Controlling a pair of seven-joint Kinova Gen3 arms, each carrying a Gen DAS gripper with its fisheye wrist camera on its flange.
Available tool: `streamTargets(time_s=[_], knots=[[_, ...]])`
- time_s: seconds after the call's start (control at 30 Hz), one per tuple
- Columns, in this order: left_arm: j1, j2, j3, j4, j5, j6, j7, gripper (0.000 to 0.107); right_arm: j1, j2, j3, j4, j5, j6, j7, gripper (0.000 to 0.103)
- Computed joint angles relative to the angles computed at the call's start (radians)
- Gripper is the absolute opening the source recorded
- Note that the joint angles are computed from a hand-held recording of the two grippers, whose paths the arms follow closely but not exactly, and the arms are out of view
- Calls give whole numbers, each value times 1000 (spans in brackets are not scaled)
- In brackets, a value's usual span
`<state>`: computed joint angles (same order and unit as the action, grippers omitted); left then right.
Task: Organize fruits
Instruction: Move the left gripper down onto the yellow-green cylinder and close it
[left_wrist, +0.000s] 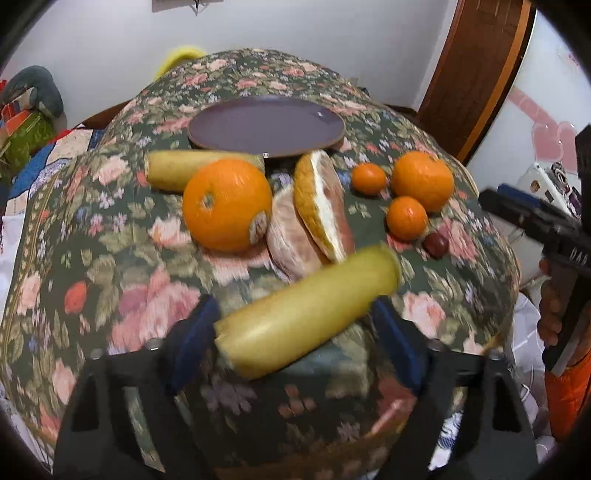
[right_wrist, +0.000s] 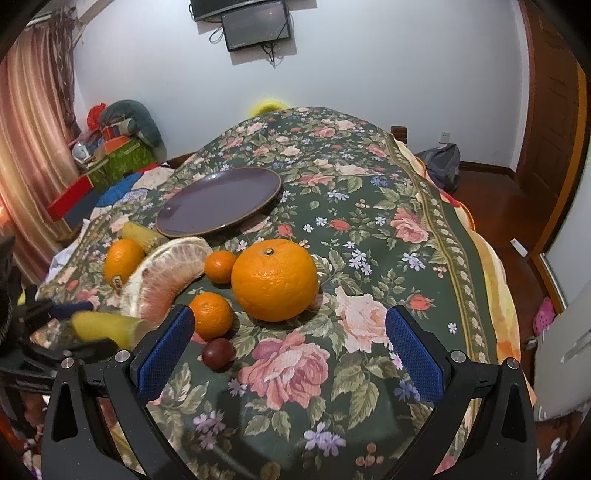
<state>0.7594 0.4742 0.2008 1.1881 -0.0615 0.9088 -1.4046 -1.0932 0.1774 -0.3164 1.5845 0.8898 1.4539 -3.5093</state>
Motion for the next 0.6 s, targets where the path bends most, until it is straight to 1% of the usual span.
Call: streamTargets(time_s=[0.03,0.1,0.17,0.2,0.3,0.37,0.4,0.43,0.6], knots=[[4,-5,-2,6,-1,5,7,72,-5,-1,-2,-4,3,9,-3,103],[0,-18,7,19,11,17,8,59,-18,1,-7,-15,9,33,-5,103],[-9,-28,18,27,28,26,-2,53,-30,3,-10,-25,15,55,-3,103],[-11,-32,21,28,32,31,-6,52,-37,4,-12,-30,17,65,-2,103],[9,-44,8,32,4,17,11,53,-49,8,-14,-41,20,85,6,103],[7,-39,15,19,0,14,-2,54,-54,10,-13,-45,20,93,10,103],[5,-26,22,-2,2,22,-22,58,-56,11,-13,-46,19,94,11,103],[8,-18,23,-13,1,24,-32,59,-58,12,-12,-47,18,96,11,103],[40,63,17,-115,-7,85,-84,60,-63,13,-12,-44,13,94,6,103]])
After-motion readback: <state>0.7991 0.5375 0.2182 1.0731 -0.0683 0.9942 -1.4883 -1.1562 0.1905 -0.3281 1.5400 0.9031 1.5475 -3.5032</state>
